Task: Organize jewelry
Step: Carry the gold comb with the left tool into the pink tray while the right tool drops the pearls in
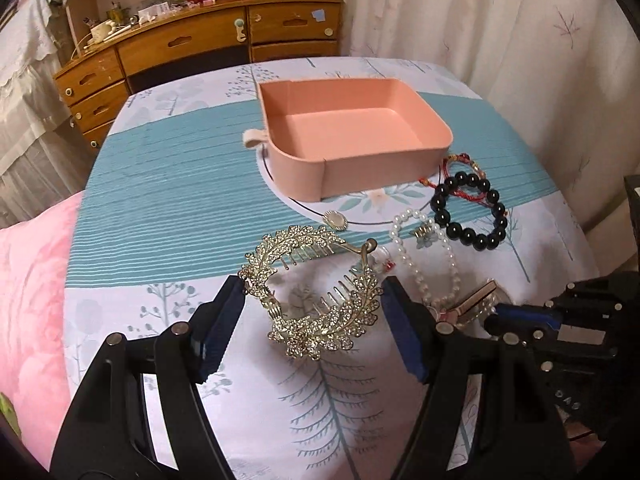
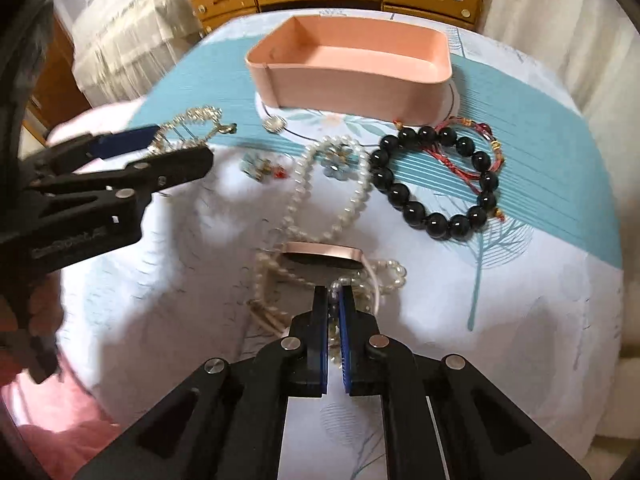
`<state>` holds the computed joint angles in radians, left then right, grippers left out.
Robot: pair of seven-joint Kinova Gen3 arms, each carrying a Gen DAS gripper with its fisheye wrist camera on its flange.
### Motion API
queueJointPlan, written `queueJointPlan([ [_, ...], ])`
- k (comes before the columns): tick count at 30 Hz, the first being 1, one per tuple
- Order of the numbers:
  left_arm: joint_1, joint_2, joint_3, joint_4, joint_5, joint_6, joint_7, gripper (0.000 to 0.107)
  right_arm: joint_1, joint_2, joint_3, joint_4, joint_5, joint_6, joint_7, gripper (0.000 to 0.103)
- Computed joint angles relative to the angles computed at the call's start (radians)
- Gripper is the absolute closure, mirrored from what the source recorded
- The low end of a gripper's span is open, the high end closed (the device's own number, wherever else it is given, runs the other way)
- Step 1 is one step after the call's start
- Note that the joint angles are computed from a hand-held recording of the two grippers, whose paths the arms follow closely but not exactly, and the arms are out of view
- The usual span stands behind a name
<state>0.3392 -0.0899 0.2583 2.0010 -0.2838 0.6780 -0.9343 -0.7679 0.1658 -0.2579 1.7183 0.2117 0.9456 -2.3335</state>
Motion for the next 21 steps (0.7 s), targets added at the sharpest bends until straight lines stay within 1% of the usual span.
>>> queueJointPlan([
  [4,-0.008,-0.034,-0.021,-0.017,0.042,0.021,-0.065,0.04,0.051,-0.059,-0.008,0.021,-0.11,-0.049,0.073,0.099],
  [7,-0.021,-0.056,-0.036,-0.037,0.085,0.04,-0.125,0.04,0.088,-0.122,-0.012,0.046,-0.173,-0.116,0.143,0.099],
  [12,-0.045,-0.075,-0.06,-0.094,0.163,0.08,-0.233,0.04,0.116,-0.179,-0.026,0.011,-0.193,-0.121,0.193,0.099],
  [14,-0.05,-0.068,-0.073,-0.135,0.201,0.116,-0.294,0.04,0.132,-0.188,-0.023,-0.013,-0.214,-0.129,0.224,0.099],
  [16,-0.059,-0.063,-0.071,-0.167,0.211,0.137,-0.325,0.04,0.145,-0.202,-0.021,-0.032,-0.221,-0.137,0.251,0.099],
  [21,-0.069,-0.039,-0.084,-0.263,0.268,0.203,-0.422,0.04,0.174,-0.195,-0.015,-0.118,-0.202,-0.127,0.309,0.099],
])
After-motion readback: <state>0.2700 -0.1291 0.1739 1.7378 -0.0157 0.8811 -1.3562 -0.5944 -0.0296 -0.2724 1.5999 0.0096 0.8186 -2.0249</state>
